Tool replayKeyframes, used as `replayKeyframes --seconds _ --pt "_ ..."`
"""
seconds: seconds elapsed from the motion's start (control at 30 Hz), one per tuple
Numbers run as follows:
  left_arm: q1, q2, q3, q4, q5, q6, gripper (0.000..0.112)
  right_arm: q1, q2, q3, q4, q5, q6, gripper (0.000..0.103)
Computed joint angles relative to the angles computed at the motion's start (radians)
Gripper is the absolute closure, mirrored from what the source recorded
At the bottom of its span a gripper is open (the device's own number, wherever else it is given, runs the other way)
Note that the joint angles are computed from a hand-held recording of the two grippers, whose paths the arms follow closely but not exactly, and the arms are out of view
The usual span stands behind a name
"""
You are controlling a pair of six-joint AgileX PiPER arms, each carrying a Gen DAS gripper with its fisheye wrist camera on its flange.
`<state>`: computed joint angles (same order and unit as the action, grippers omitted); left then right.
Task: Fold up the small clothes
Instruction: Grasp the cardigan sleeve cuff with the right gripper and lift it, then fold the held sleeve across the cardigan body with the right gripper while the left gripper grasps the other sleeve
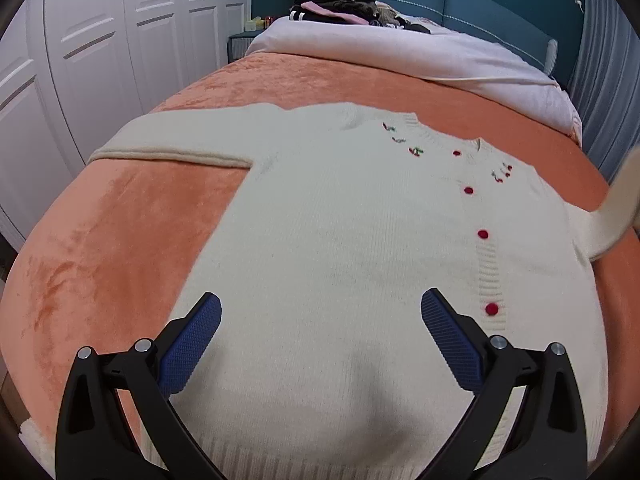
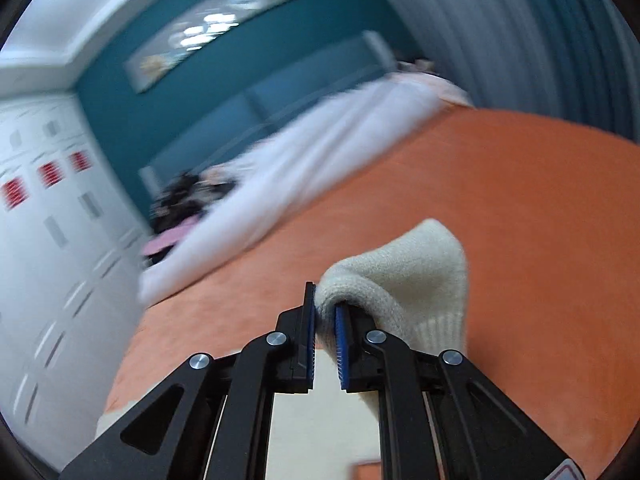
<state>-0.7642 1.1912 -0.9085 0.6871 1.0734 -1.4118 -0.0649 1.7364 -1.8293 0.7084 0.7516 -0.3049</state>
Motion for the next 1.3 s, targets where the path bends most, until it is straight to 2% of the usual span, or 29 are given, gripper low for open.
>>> replayKeyframes --seconds 0.1,0.13,0.17,0.23,0.33,0.4,0.43,0.47,0.57,0.63,0.7,0.77,0.8,0.83,0.87,0.9,0.97,1.03,1.1,1.13,1.2,1.23,1.3 --pt "0.068 -0.013 -0.015 -0.013 -0.066 0.039 0.014 0.225 0.064 -0.076 0.005 0.073 -0.039 0.088" --pt "0.099 -0.012 -0.020 -0.028 -0.096 0.062 0.014 0.299 0.102 -0.084 -0.040 0.079 -0.028 0.078" --pt "0.134 -0.008 -0.024 -0.053 -0.134 0.093 0.014 0.369 0.123 -0.060 -0.117 0.061 0.006 0.066" --pt "0.213 0.012 -0.039 -0.129 -0.209 0.170 0.014 0.451 0.140 0.035 -0.236 0.022 0.067 0.065" --pt "0.349 0.050 -0.049 -0.286 -0.358 0.315 0.014 0.448 0.046 0.268 -0.199 -0.085 0.093 0.064" --pt "0.423 0.110 -0.078 -0.411 -0.442 0.420 0.014 0.409 -0.082 0.458 -0.207 -0.176 0.141 0.056" --pt "0.450 0.151 -0.104 -0.484 -0.477 0.482 0.014 0.381 -0.125 0.526 -0.219 -0.218 0.176 0.047" --pt "0.465 0.194 -0.130 -0.552 -0.511 0.539 0.014 0.335 -0.153 0.572 -0.209 -0.236 0.188 0.042" --pt "0.450 0.346 -0.252 -0.628 -0.571 0.587 0.014 0.217 -0.157 0.634 -0.210 -0.212 0.229 0.041" --pt "0.419 0.462 -0.381 -0.635 -0.542 0.580 0.014 0.165 -0.134 0.639 -0.185 -0.190 0.212 0.041" --pt "0.394 0.572 -0.511 -0.624 -0.515 0.588 0.014 0.135 -0.119 0.669 -0.088 -0.206 0.133 0.041" --pt "0.381 0.690 -0.665 -0.571 -0.441 0.561 0.016 0.134 -0.115 0.693 -0.023 -0.232 0.078 0.041" --pt "0.392 0.737 -0.723 -0.595 -0.413 0.582 0.040 0.137 -0.110 0.699 -0.002 -0.244 0.060 0.041" --pt "0.411 0.771 -0.761 -0.658 -0.405 0.636 0.076 0.137 -0.085 0.669 0.009 -0.238 0.056 0.041" --pt "0.440 0.795 -0.790 -0.744 -0.392 0.707 0.091 0.137 -0.070 0.654 0.030 -0.230 0.041 0.042" --pt "0.460 0.791 -0.781 -0.797 -0.419 0.741 0.104 0.135 -0.051 0.630 0.054 -0.221 0.022 0.044" --pt "0.479 0.710 -0.686 -0.784 -0.533 0.742 0.104 0.132 -0.037 0.602 0.085 -0.212 -0.003 0.061" --pt "0.490 0.580 -0.533 -0.734 -0.697 0.715 0.105 0.122 -0.046 0.613 0.157 -0.227 -0.066 0.067" --pt "0.522 0.469 -0.382 -0.796 -0.807 0.773 0.104 0.106 -0.027 0.614 0.237 -0.206 -0.134 0.069" --pt "0.531 0.446 -0.331 -0.783 -0.820 0.763 0.104 0.103 -0.011 0.610 0.243 -0.195 -0.138 0.074" --pt "0.555 0.469 -0.270 -0.796 -0.782 0.779 0.104 0.113 0.031 0.586 0.179 -0.169 -0.060 0.074" --pt "0.568 0.490 -0.241 -0.862 -0.771 0.822 0.104 0.120 0.042 0.576 0.158 -0.163 -0.030 0.073" --pt "0.586 0.488 -0.148 -1.046 -0.831 0.958 0.103 0.132 0.040 0.561 0.149 -0.172 -0.005 0.067"
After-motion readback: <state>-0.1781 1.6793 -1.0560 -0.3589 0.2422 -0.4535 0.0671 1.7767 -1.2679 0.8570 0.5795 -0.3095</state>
